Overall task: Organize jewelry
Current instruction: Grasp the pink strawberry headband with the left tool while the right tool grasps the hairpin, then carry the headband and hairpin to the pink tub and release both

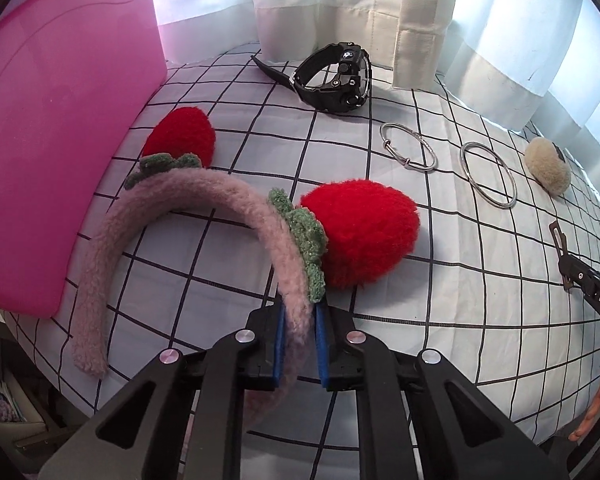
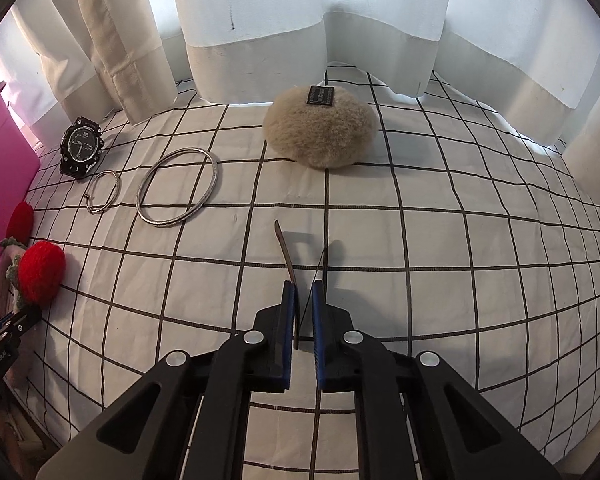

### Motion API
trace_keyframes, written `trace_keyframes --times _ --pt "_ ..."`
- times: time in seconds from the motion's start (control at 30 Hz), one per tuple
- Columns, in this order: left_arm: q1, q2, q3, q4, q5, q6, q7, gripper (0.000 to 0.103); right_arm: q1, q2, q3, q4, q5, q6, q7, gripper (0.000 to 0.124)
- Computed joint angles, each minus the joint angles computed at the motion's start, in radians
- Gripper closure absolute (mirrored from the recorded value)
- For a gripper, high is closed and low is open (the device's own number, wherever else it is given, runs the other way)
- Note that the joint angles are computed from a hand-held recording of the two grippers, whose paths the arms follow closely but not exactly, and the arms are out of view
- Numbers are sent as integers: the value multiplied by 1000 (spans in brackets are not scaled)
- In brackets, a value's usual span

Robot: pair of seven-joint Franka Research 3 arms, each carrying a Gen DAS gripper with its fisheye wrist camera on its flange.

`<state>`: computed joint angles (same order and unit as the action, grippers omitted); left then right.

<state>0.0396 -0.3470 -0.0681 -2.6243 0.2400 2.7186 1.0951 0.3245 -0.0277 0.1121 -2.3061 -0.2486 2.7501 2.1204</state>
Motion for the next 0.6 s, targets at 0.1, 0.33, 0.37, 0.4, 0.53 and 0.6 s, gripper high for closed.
trace_keyframes --times 0.1,0.33,0.37,0.4,0.53,0.6 --pt "12 -20 -17 -6 29 0 -21 92 -2 -10 -1 -12 0 16 -1 116" --pt "17 -68 -20 -12 63 0 -39 92 -7 -31 7 -12 23 45 -29 116" --pt "16 -71 -19 -10 62 0 -41 92 -8 -32 9 -8 24 47 -31 116" --pt "16 -74 -17 -8 62 2 -42 92 -7 -37 12 -6 26 49 -34 116" --pt "24 -102 -23 -12 81 15 -54 92 -4 -52 22 2 44 58 -56 116" --pt "25 -119 -22 -14 85 20 -56 92 -1 -61 28 6 54 64 -66 116"
